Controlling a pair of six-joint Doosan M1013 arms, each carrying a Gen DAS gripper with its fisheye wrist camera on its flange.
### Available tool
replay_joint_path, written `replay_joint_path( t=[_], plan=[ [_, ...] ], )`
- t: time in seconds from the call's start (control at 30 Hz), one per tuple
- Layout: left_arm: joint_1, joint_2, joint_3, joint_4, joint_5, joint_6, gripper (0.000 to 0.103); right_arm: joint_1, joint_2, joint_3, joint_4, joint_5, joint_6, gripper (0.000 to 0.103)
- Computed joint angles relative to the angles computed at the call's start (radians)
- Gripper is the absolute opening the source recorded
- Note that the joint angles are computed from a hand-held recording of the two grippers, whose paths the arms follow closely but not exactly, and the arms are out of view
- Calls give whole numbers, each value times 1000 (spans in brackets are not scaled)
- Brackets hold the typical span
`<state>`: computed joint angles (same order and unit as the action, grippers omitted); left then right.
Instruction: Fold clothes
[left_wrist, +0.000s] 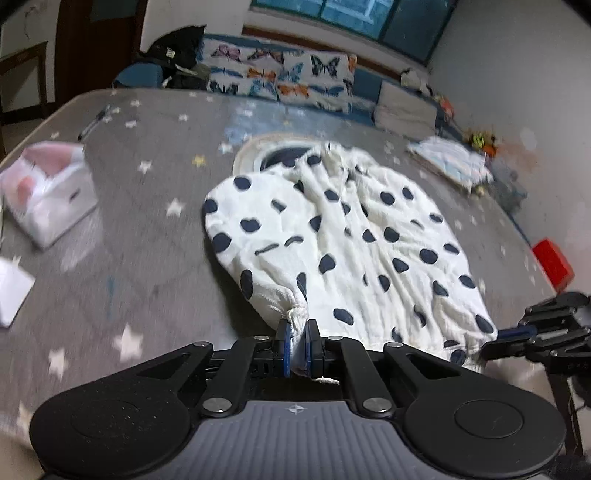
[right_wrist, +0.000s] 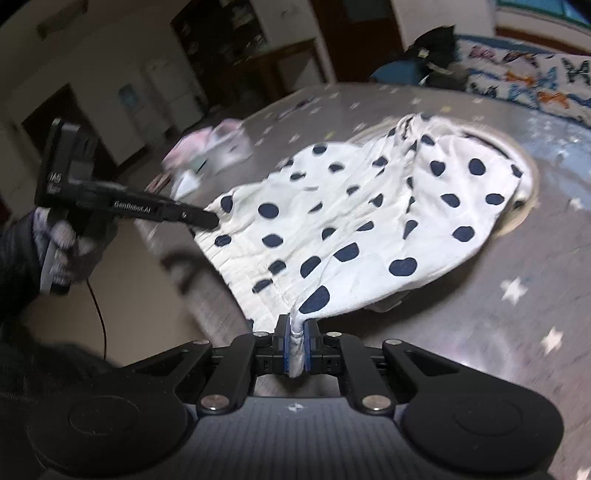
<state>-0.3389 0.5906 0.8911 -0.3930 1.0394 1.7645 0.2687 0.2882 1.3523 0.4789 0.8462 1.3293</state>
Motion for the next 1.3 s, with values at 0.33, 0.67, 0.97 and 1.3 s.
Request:
replay_joint_path(
  t=[0.33, 0.67, 0.97, 1.3],
  plan=[
    [14, -25, 29, -13, -4, 83, 25, -12, -27, 13, -42, 23, 37, 16],
    [2, 6, -20, -45, -61, 111, 35, -39, -11, -2, -234, -86, 251, 17],
    [-45, 134, -201, -55, -22, 96, 35, -67, 80, -110, -454, -153, 477, 17],
    [-82, 265, -407, -96, 104, 111, 41, -109, 236, -298, -472, -96, 551, 21]
  ],
)
